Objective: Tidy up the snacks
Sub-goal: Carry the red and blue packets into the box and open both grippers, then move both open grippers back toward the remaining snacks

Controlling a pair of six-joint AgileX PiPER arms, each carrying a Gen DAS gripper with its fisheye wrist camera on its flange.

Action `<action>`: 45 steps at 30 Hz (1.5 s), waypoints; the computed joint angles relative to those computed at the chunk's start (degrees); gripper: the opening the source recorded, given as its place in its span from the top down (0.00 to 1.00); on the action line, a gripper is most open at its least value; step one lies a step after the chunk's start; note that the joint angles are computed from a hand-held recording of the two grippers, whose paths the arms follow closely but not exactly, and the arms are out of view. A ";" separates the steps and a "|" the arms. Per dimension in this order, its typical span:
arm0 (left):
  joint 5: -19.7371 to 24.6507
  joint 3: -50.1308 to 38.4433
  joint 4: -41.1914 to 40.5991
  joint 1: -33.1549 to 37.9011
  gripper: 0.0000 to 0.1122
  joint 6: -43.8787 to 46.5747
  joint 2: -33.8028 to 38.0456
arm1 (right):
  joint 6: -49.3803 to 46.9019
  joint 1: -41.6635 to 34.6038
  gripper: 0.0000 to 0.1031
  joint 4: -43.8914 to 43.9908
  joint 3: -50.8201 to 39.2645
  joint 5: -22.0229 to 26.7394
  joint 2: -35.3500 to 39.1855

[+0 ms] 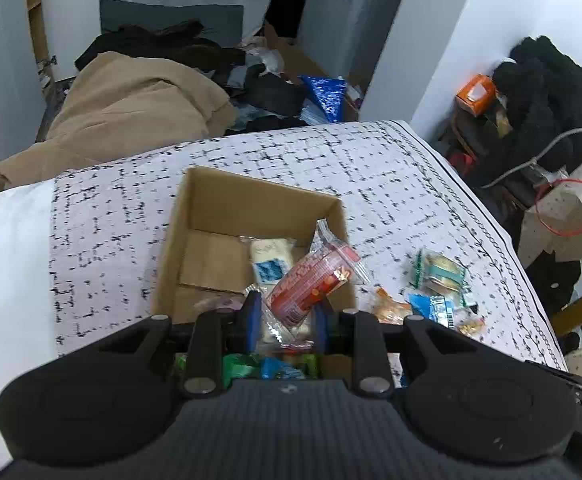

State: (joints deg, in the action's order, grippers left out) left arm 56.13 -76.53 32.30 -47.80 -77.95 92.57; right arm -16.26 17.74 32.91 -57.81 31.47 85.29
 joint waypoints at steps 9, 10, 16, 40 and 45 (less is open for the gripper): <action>-3.12 5.43 0.43 4.31 0.76 -1.36 -3.47 | 3.03 3.34 0.71 -0.88 -2.94 -1.66 4.04; -3.60 5.97 0.79 4.46 0.76 -1.91 -3.67 | 3.27 3.59 0.71 -0.71 -3.22 -1.84 4.51; -9.28 9.30 -2.69 8.48 0.76 -2.66 -4.51 | 3.81 4.94 0.71 -0.52 -4.71 -2.15 6.72; -5.53 8.52 -1.31 7.62 0.40 -6.38 -4.22 | 5.41 5.88 0.44 -1.74 -2.96 -3.04 5.04; -2.06 6.78 0.19 5.26 0.35 -6.96 -3.55 | 3.38 3.09 0.39 0.39 -0.60 -2.78 2.63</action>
State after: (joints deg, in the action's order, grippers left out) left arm 54.07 -69.75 32.49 -42.53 -84.91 89.02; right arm -12.89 20.83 33.30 -58.41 28.70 87.92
